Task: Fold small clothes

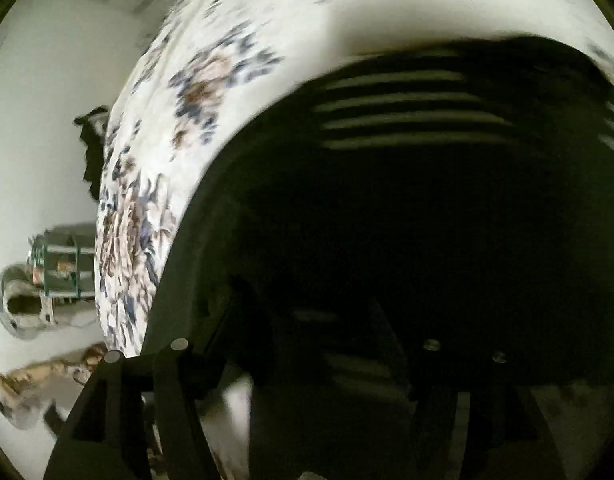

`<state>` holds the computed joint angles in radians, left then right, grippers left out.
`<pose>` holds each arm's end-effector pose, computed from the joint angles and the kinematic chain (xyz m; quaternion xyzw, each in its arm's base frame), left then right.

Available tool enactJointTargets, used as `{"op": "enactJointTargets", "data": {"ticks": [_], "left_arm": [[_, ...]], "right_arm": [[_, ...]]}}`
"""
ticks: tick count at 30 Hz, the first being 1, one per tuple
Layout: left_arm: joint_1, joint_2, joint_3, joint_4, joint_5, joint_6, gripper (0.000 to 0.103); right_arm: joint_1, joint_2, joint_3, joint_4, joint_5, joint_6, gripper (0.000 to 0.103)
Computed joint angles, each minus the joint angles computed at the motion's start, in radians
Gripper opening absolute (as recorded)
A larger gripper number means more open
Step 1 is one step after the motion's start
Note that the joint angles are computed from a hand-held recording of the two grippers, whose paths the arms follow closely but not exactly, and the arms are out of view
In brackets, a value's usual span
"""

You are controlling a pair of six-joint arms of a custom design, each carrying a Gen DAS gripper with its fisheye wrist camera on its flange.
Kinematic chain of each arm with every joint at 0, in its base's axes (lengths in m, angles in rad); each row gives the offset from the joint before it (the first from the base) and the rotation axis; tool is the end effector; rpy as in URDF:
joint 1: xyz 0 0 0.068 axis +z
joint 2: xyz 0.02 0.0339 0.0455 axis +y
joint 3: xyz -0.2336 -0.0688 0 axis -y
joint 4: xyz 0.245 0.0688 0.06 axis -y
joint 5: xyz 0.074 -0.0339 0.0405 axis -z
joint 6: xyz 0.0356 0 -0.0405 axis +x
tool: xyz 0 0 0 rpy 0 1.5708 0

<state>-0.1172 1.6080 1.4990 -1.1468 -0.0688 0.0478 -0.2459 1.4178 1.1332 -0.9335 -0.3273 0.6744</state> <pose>0.3108 -0.0341 0.2758 0.0760 0.9841 0.0285 0.1578 0.2682 -0.0555 0.2321 0.4057 0.8830 0.1935 0.1350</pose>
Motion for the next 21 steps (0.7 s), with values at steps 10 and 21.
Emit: {"op": "enactJointTargets", "data": {"ticks": [10,21], "left_arm": [[0.458,0.193,0.059,-0.036,0.174,-0.025,0.103],[0.451,0.235,0.055,0.126,0.175,-0.042,0.004]], "right_arm": [[-0.008,-0.401,-0.336,-0.189,0.18,0.241,0.075],[0.34,-0.182,-0.251,-0.094,0.324,0.431,0.075]]}}
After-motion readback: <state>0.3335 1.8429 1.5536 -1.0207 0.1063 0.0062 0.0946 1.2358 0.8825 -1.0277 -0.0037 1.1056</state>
